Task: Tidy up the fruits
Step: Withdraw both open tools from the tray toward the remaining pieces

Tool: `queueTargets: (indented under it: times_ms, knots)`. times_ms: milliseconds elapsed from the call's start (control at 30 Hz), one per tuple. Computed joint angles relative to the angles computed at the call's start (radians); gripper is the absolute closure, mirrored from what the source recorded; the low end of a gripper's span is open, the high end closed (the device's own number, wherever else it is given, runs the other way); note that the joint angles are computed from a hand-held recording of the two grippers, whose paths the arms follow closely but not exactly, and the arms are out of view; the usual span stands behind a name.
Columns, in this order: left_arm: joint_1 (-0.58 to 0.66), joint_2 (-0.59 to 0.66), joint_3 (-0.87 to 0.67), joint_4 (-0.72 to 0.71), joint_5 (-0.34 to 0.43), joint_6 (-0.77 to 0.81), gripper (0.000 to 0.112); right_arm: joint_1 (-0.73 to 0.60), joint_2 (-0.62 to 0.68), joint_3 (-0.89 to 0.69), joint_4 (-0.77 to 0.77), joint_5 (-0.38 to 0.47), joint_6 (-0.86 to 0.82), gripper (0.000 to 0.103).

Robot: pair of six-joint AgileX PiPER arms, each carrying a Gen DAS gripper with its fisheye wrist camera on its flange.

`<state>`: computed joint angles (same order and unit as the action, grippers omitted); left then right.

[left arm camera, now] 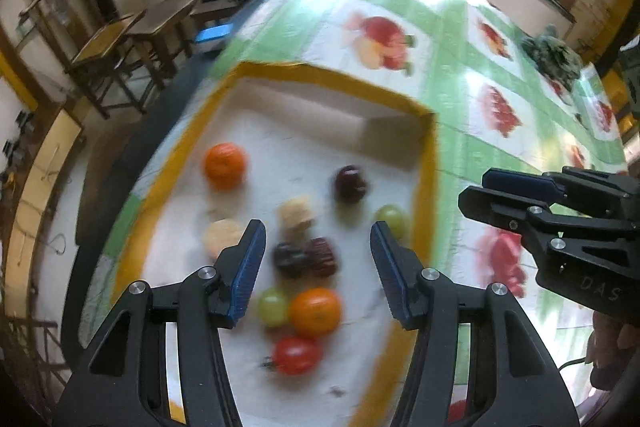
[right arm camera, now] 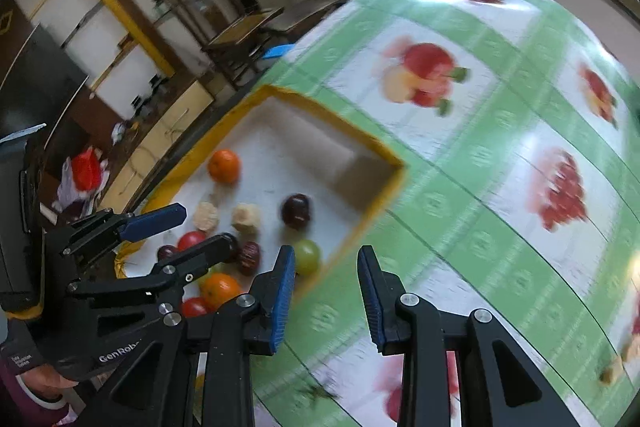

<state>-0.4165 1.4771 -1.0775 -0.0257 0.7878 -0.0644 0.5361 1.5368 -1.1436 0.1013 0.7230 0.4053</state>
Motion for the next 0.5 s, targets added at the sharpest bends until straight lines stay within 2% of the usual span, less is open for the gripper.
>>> queueTargets:
  times_ms: [133,300,433,500]
  knots:
    - [-0.112,0.046,-0.047,-0.001,0.006,-0.039,0.058,-0.064,-0.118,0.126,-0.009,0.007,0.019,0.072]
    - [-0.257,0.130,-0.125,-0.024,0.017,-0.071,0.058,-0.208,-0.292,0.297,0.008,0.047,-0.010,0.071]
    - [-0.381,0.227,-0.228,-0.054,0.036,-0.082,0.058,-0.419,-0.437,0.408,0.066,0.117,-0.140,0.071]
    - [-0.426,0.273,-0.280,-0.071,0.043,-0.081,0.058,-0.583,-0.512,0.453,0.110,0.173,-0.261,0.071]
